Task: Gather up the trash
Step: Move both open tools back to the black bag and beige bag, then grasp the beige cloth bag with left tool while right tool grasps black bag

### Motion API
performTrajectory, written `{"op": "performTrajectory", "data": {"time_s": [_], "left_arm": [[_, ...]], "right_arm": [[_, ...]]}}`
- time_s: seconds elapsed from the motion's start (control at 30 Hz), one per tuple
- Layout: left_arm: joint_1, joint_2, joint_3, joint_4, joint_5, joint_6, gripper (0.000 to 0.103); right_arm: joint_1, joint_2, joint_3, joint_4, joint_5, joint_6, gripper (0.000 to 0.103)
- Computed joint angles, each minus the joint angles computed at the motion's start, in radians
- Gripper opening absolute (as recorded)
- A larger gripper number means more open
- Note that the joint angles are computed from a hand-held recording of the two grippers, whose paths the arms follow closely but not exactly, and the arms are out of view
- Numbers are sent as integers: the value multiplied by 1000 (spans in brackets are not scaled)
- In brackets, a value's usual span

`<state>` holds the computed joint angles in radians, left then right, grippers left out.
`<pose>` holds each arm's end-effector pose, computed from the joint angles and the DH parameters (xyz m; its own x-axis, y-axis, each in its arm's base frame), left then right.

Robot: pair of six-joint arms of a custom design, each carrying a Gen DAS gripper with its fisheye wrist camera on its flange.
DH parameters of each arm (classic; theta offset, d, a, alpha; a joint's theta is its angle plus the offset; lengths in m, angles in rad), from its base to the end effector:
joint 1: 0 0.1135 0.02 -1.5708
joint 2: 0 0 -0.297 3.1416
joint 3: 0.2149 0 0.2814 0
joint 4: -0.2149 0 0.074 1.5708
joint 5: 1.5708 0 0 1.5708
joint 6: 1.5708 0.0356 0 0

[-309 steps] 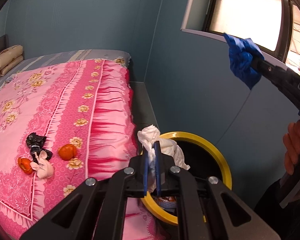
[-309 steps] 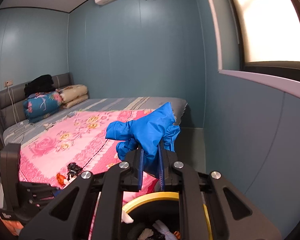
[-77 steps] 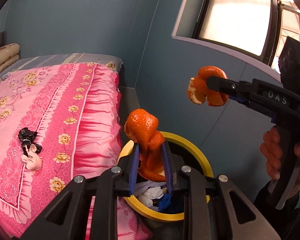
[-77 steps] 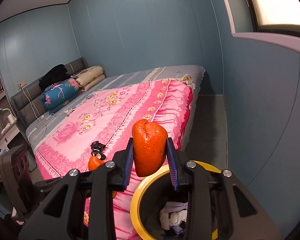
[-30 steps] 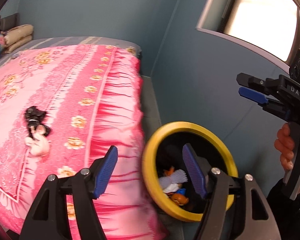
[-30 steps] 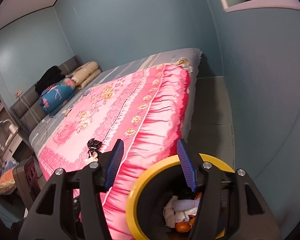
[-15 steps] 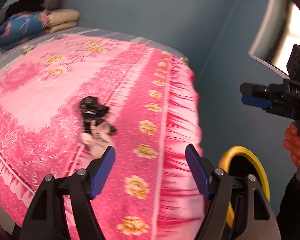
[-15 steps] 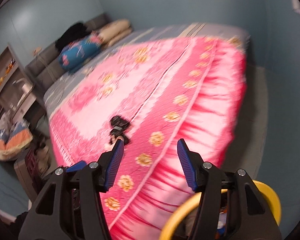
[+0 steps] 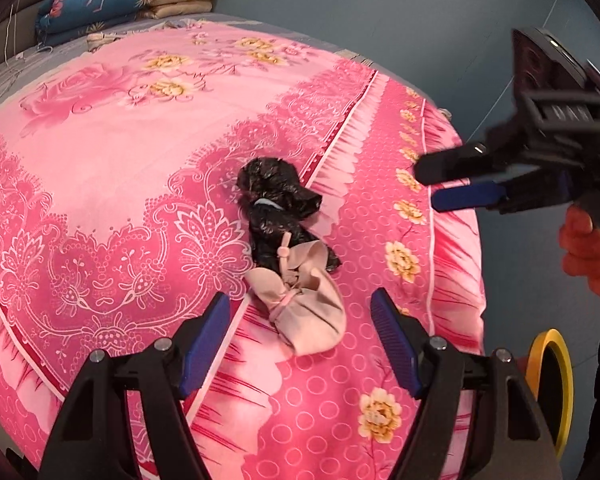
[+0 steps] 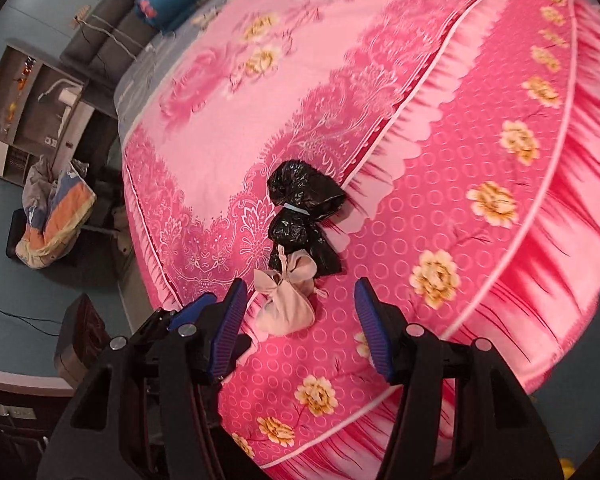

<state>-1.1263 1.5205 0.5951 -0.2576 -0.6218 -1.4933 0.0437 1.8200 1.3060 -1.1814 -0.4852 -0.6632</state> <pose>0.1294 -0.2234 0.1313 -0.6680 -0.4820 -0.5669 -0.3474 0.8757 -0.3353 0.3480 0.0318 0.2137 -0.7930 -0.5798 -0.1870 -0.5951 0.6717 0.4412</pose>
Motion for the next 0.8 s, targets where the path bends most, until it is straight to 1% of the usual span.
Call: {"op": "performTrajectory", "data": {"time_s": [0.07, 0.2, 0.27, 0.4, 0.43, 0.5, 0.53, 0.63, 0.7, 0.73, 0.77, 0.8], "left_arm": [[30, 16, -20, 51, 31, 21, 69], [77, 47, -45, 137, 75, 59, 68], [98, 60, -57, 181, 92, 82, 66], [147, 94, -85, 283, 142, 126, 54], [157, 104, -96, 319, 156, 132, 52], [166, 118, -121, 391, 174, 136, 43], [167, 124, -132, 422, 174, 136, 42], [165, 139, -144, 468, 174, 144, 32], [161, 144, -146, 476, 169, 149, 24], [158, 144, -145, 472, 164, 151, 23], [154, 141, -145, 471, 161, 150, 20], [153, 135, -149, 471, 160, 149, 19]], "right_arm": [[63, 52, 19, 39, 35, 59, 54], [159, 139, 63, 78, 87, 135, 54], [183, 177, 91, 82, 101, 149, 53], [237, 240, 127, 110, 142, 200, 53], [249, 258, 139, 113, 147, 210, 53], [271, 294, 162, 117, 155, 229, 53], [284, 310, 170, 124, 163, 242, 53], [317, 363, 195, 137, 185, 280, 53], [333, 373, 195, 151, 198, 293, 53], [344, 378, 193, 161, 208, 300, 51], [355, 380, 190, 172, 218, 308, 46], [363, 378, 186, 184, 222, 317, 44]]}}
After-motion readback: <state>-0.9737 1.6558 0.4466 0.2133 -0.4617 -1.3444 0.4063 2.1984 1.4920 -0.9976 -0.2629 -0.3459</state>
